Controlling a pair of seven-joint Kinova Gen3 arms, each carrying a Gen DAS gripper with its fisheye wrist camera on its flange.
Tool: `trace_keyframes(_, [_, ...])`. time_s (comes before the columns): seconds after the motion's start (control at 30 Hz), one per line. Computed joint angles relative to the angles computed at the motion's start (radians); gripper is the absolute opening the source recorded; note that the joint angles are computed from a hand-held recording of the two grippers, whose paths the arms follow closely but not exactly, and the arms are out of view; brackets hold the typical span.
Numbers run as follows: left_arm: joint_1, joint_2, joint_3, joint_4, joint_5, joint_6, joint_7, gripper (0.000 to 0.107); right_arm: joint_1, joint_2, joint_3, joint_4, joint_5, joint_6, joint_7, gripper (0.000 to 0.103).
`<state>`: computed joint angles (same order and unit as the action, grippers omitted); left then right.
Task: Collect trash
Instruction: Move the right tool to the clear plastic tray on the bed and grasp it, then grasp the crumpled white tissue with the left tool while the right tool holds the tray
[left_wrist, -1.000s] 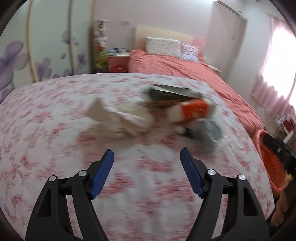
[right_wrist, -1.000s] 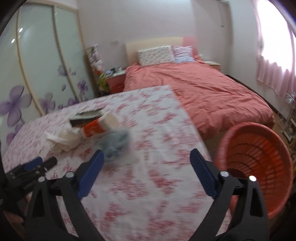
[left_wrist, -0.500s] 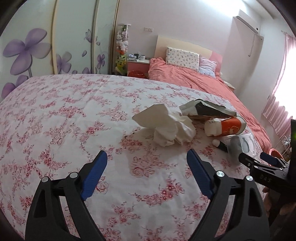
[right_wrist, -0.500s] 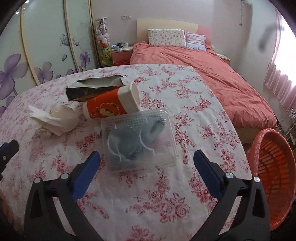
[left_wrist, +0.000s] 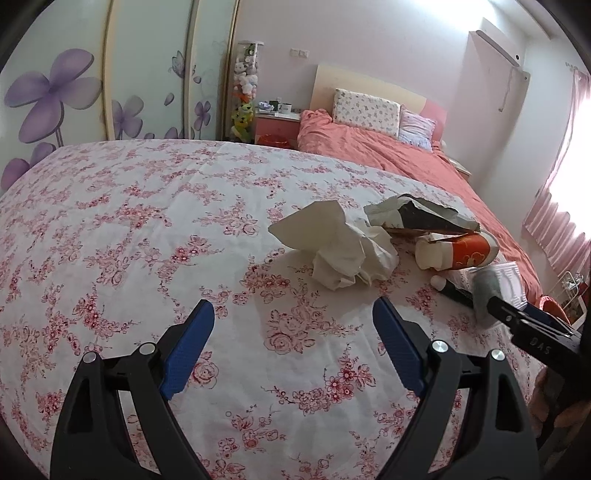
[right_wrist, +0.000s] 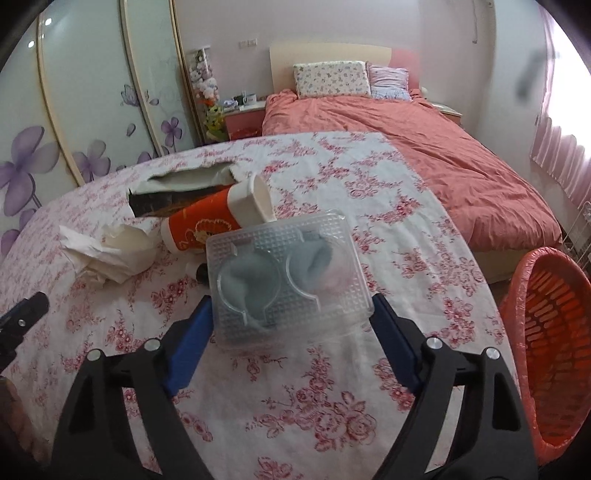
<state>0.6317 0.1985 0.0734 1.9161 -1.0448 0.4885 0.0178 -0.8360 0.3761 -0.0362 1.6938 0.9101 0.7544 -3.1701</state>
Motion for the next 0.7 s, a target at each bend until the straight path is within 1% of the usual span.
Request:
trace_keyframes(0.13, [-0.002, 0.004, 0.003, -0.009, 0.015, -0.009, -0.014, 0.087, -0.018, -0.05, 0.003, 0.064, 0.06, -0.007, -0.09, 0.081])
trace_keyframes(0.3, [0.007, 0.011, -0.001, -0.024, 0.031, -0.015, -0.028, 0.087, -0.005, -0.101, -0.033, 0.122, 0.122, 0.005, -0.182, 0.081])
trace_keyframes(0.43, [0.021, 0.021, -0.007, -0.04, 0.036, -0.009, -0.036, 0.087, 0.005, -0.144, -0.069, 0.159, 0.172, 0.044, -0.251, 0.081])
trace_keyframes(0.57, [0.032, 0.034, -0.021, -0.065, 0.036, -0.008, -0.031, 0.087, 0.027, -0.167, -0.105, 0.179, 0.194, 0.074, -0.286, 0.081])
trace_keyframes(0.7, [0.035, 0.059, -0.032, -0.109, 0.051, 0.01, -0.042, 0.087, 0.044, -0.18, -0.131, 0.194, 0.198, 0.091, -0.299, 0.081])
